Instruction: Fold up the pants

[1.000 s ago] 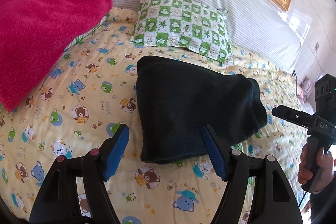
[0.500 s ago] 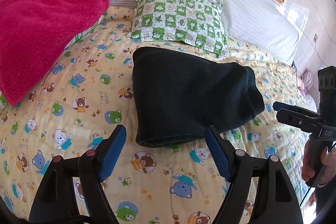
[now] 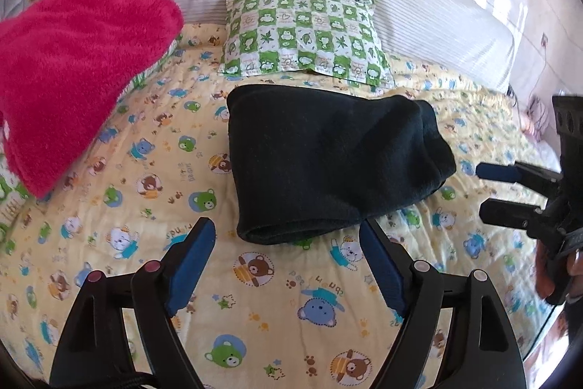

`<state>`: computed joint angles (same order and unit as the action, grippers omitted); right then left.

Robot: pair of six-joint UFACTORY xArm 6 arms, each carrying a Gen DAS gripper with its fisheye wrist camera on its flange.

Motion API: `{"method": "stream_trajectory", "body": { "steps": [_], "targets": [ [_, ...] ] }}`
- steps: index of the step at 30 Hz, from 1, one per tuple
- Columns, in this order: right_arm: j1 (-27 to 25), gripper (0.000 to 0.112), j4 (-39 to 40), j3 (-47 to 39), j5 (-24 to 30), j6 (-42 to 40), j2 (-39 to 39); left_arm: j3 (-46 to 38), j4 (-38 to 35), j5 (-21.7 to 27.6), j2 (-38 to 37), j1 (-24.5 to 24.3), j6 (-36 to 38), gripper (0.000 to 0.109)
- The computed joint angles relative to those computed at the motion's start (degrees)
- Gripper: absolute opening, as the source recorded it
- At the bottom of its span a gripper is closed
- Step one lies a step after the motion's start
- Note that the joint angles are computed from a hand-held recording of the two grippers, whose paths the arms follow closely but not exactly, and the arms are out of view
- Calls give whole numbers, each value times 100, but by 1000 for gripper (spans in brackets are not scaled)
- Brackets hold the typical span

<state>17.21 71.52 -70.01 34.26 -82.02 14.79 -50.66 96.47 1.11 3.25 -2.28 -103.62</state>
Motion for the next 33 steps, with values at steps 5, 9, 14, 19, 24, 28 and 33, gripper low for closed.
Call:
{"method": "stream_trajectory", "body": {
  "steps": [5,9,14,19,24,28,33],
  "targets": [
    [17,96,-118,19,-71,-20,8,184,-678,466,-114,-192,864,85],
    [23,97,-143,34,-104,-35,18,265,-1008,687,-144,-260,1173,85],
    [41,97,-47,64,-178,-211,25,271,-1215,790,-120,-266,1371,86],
    [33,97,-83,-14,-113,-179,107,249,-1468,975,-88,-362,1717,88],
    [66,97,-167,-89,-115,-96,196,224,-1302,1134,-92,-440,1595,92],
    [85,97,-253,-154,-102,-38,286,187,-1134,1246,-74,-468,1367,94],
    [105,97,-287,-208,-113,-21,368,115,-1074,1236,19,-454,1332,95]
  ]
}}
